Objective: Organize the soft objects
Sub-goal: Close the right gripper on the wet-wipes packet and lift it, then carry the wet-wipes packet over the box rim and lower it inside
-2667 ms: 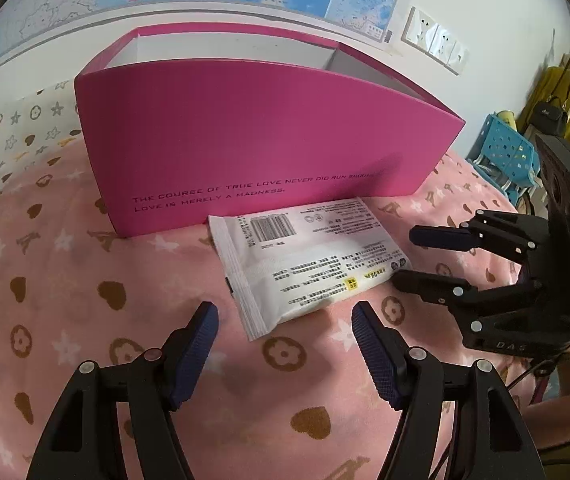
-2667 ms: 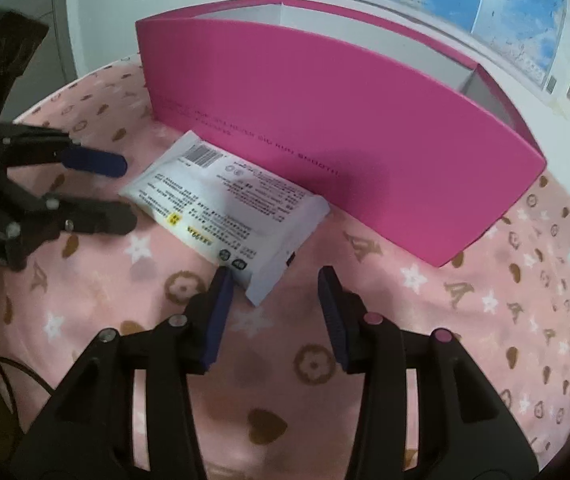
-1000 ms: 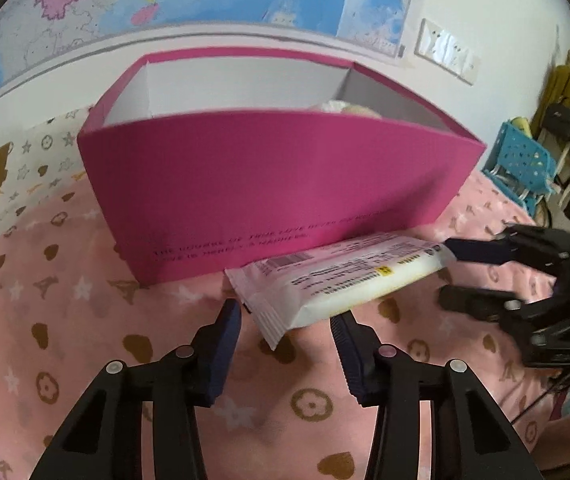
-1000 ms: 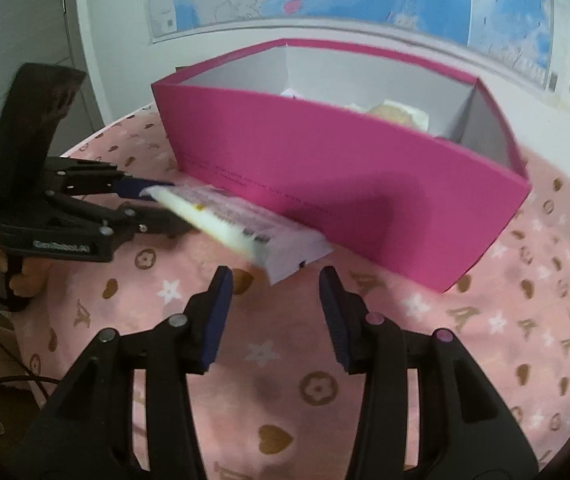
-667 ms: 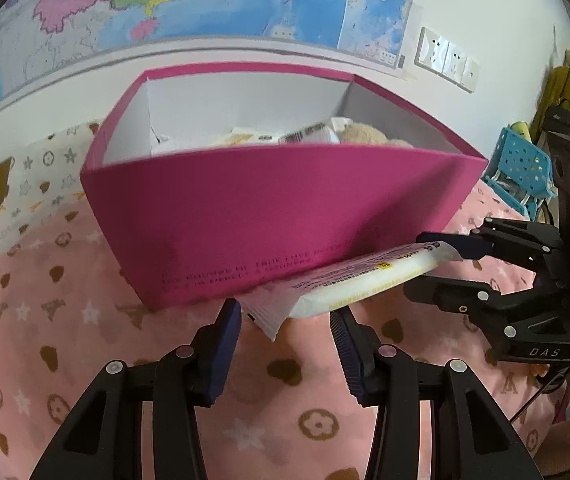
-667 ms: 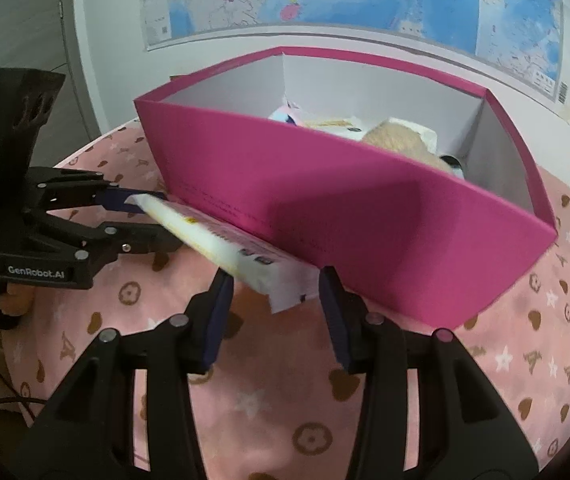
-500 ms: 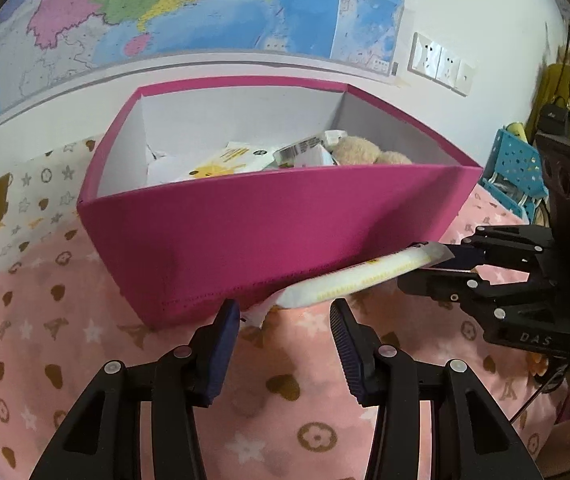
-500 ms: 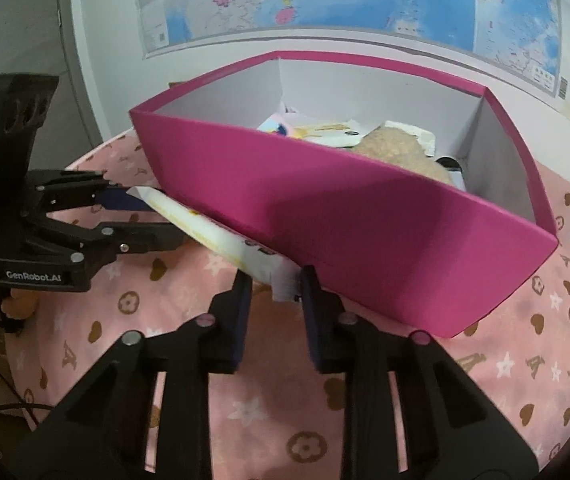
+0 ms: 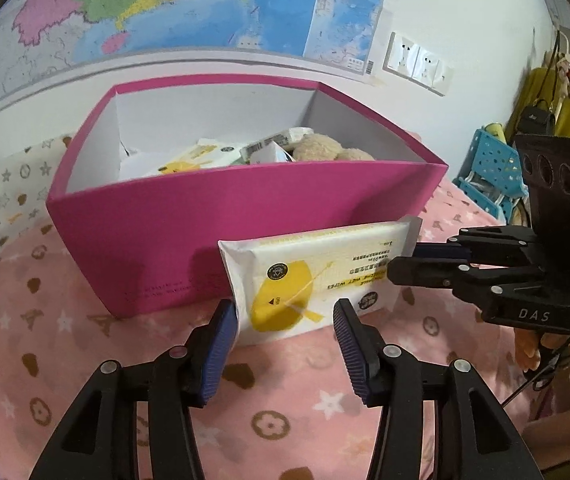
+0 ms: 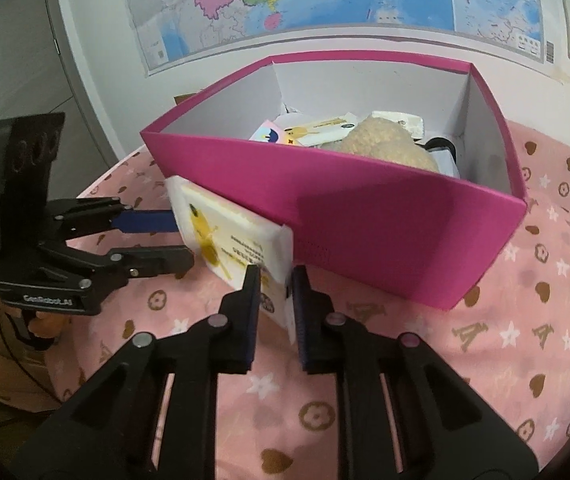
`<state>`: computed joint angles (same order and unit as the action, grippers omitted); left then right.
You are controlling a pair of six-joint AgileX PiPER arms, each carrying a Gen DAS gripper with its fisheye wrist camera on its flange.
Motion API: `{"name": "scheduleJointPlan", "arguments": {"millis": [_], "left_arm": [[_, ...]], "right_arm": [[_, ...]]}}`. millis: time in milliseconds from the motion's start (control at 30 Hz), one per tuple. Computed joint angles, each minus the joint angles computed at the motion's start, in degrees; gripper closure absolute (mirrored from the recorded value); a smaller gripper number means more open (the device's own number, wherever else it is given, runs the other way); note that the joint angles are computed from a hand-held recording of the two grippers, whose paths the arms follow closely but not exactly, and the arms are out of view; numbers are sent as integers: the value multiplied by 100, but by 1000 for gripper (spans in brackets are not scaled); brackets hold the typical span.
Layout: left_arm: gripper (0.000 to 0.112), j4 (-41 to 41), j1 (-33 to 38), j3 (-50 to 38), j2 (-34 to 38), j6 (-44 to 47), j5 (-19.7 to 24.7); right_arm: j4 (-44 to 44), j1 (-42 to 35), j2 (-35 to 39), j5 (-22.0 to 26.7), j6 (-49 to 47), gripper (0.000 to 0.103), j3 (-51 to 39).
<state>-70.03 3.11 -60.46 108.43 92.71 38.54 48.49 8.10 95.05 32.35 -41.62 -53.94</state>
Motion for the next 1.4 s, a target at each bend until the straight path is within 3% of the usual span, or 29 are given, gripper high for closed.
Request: {"name": "scheduleJointPlan", "arguments": {"millis": [300, 500, 633, 833, 1400], "left_arm": [[62, 202, -131, -202, 213, -366, -80], [76, 425, -121, -497, 480, -761, -74], [76, 651, -96, -663, 655, -1076, 24], [76, 591, -166, -444, 468, -956, 3], [76, 618, -118, -14, -287, -1045, 266]], "right_arm": [[193, -141, 243, -25, 122, 86, -3], [451, -180, 341, -62, 4, 85, 33], [679, -299, 347, 20, -96, 85, 161], [947, -391, 273, 137, -306, 84, 318], [293, -292, -429, 391, 472, 84, 202]]}}
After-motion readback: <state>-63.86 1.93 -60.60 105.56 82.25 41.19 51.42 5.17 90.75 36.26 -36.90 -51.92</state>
